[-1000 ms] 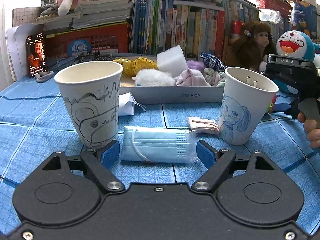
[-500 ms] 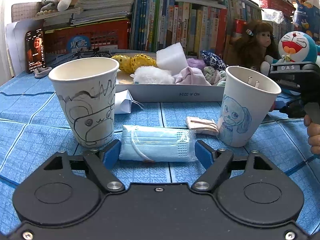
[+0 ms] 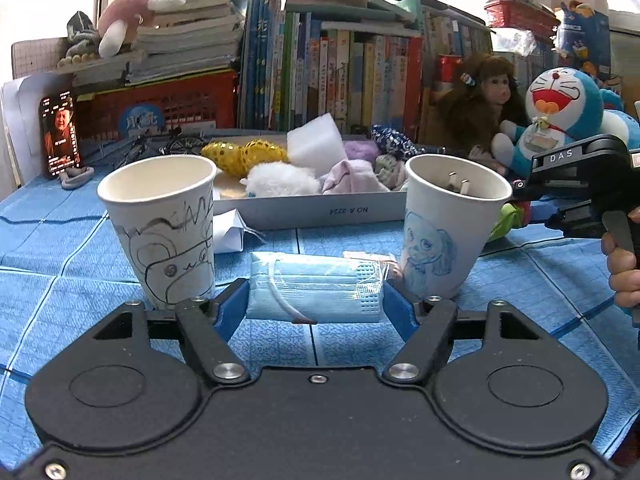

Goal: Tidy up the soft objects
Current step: 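Carry face mask with left gripper while right gripper carries scrunchie over tray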

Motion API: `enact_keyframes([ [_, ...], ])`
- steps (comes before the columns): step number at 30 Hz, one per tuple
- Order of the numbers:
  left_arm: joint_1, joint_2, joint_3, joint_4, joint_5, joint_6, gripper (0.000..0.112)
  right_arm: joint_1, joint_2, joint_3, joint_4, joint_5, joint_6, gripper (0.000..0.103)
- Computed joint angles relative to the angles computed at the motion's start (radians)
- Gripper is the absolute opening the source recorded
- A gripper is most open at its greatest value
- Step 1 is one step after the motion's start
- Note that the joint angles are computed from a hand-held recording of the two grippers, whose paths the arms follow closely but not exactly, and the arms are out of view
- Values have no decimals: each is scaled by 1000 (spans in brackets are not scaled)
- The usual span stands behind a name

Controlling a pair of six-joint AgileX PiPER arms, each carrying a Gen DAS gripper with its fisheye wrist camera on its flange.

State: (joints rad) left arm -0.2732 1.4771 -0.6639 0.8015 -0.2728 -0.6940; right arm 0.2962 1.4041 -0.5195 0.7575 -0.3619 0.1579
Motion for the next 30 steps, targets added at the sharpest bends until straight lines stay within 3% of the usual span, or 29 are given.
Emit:
enact_keyframes([
  [6,15,-45,12,122,-15,-108,70,48,-43,0,243,-26,-256,35],
  [19,30,-103,-6,298,-31,-268,70,141,-113,0,462,-110,-501,35],
  [30,143,-122,-164,747,-151,-699,70,235,-177,-71,701,-212,-782,35],
])
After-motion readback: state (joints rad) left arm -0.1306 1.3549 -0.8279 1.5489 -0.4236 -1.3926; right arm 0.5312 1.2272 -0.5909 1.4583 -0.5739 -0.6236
